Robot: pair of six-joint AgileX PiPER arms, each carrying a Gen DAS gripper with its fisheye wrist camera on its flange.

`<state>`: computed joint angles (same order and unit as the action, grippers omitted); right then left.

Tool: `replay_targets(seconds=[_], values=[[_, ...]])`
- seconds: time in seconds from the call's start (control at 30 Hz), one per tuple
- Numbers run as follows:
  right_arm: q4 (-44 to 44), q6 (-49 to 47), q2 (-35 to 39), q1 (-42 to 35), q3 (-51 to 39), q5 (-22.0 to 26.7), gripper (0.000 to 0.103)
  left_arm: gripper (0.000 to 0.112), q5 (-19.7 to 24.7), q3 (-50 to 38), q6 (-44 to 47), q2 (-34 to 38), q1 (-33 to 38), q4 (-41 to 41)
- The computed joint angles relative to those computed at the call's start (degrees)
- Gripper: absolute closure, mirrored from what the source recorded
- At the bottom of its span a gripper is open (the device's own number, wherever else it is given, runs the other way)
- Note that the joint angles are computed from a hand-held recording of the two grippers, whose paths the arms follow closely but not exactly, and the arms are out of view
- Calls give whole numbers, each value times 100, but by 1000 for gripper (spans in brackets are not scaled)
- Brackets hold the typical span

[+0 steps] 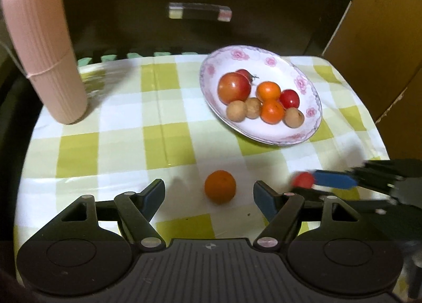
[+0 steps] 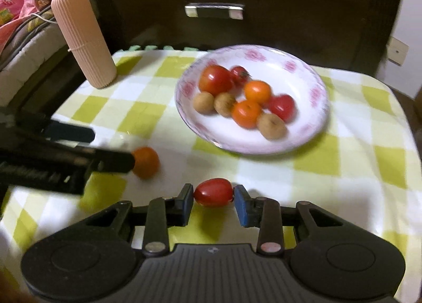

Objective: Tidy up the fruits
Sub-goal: 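Withdraw both open tools from the bowl toward the tangerine and cherry tomato, then grasp the tangerine with the left tool while the right tool grasps the cherry tomato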

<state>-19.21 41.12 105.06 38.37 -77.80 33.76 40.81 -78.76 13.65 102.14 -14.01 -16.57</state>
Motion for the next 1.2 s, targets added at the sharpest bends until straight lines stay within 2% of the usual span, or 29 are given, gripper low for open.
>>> replay_targets(seconds=[0.17, 0.3, 0.47, 0.7, 0.93, 1.07, 1.2], values=[[-85, 191, -570, 137, 557, 227, 71, 37, -166, -104, -220, 270, -206, 196], [-82, 308, -828, 241, 733, 358, 71, 64, -113, -240, -213, 461, -249, 110], [-52, 396, -886, 237, 816, 294, 71, 73, -153, -220, -329, 493, -294, 288], [44, 323, -807, 182, 816, 275, 71, 74, -92, -257, -184, 511, -238, 124], [125, 114, -743, 216, 800, 248, 71, 74, 39, 307, 177, -11, -190, 150], [31, 117, -767, 313, 855, 305, 71, 74, -23, 766, 336, -380, -207, 174], [-52, 105, -742, 420, 899, 329, 71, 72, -328, 1166, 316, -566, -395, 443]])
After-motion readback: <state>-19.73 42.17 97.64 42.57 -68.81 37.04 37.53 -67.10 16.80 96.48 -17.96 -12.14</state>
